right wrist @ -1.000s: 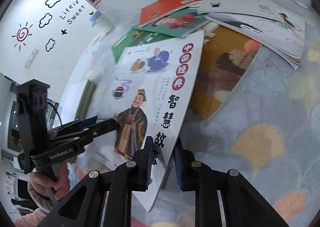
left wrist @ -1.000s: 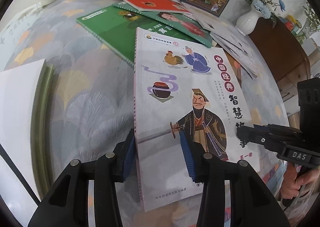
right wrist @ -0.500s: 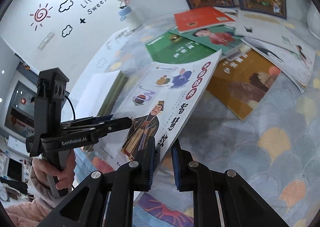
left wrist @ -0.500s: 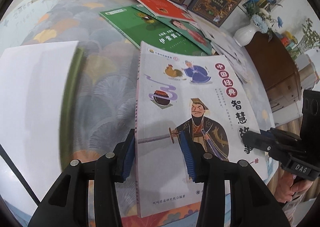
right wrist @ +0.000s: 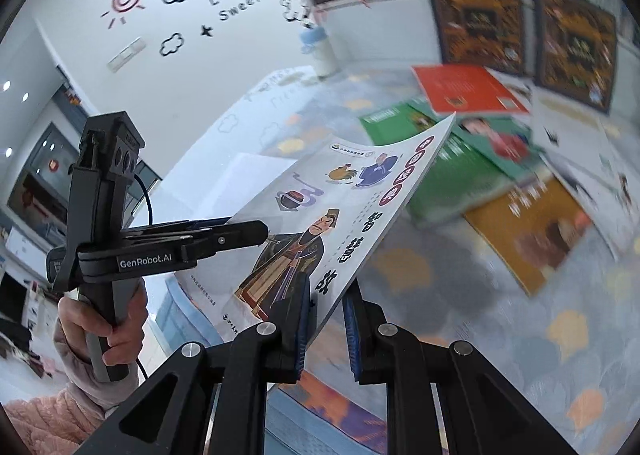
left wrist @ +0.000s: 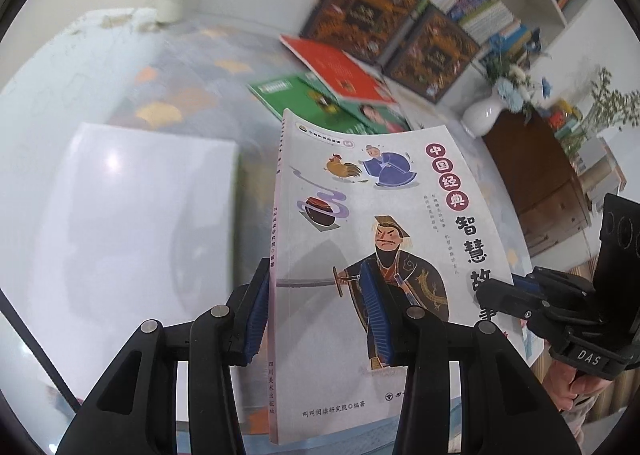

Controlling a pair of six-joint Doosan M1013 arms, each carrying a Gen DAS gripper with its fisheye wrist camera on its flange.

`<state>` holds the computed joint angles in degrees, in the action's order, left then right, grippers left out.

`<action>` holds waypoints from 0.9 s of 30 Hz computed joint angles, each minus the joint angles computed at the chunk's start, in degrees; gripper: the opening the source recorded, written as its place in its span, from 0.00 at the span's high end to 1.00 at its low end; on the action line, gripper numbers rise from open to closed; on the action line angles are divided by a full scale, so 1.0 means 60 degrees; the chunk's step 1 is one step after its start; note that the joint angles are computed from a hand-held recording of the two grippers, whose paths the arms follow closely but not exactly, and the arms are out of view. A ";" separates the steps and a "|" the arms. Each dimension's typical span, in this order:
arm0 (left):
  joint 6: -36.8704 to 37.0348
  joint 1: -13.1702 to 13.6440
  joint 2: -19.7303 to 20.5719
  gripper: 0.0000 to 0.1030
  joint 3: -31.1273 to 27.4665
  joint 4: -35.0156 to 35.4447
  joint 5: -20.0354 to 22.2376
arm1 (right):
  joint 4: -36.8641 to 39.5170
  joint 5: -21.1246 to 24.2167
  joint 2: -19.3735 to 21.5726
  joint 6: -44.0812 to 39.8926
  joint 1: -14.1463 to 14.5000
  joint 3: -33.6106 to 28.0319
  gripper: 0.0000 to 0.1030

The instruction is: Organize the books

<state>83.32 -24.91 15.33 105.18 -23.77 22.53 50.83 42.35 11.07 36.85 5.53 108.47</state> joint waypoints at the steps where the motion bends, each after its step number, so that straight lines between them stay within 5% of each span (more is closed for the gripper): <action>1: -0.0176 0.0045 -0.0098 0.61 0.0051 0.0196 -0.0079 | 0.0083 -0.0035 0.0002 -0.0086 0.0112 -0.0060 0.85; 10: -0.2295 0.0579 -0.0701 0.61 0.0413 0.2853 -0.0564 | 0.1026 -0.0121 0.0458 -0.0717 0.0917 -0.0652 0.85; 16: -0.3100 0.1011 -0.0687 0.61 0.0715 0.3637 -0.0476 | 0.1440 -0.0045 0.0985 -0.0850 0.1389 -0.0893 0.85; 27: -0.1923 0.1472 -0.0161 0.61 0.0919 0.2344 -0.0241 | 0.1069 -0.0624 0.1551 -0.0392 0.1881 -0.0904 0.85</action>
<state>71.78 -16.08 14.37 110.69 -9.71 21.09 57.24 38.60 20.37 34.50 16.82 103.04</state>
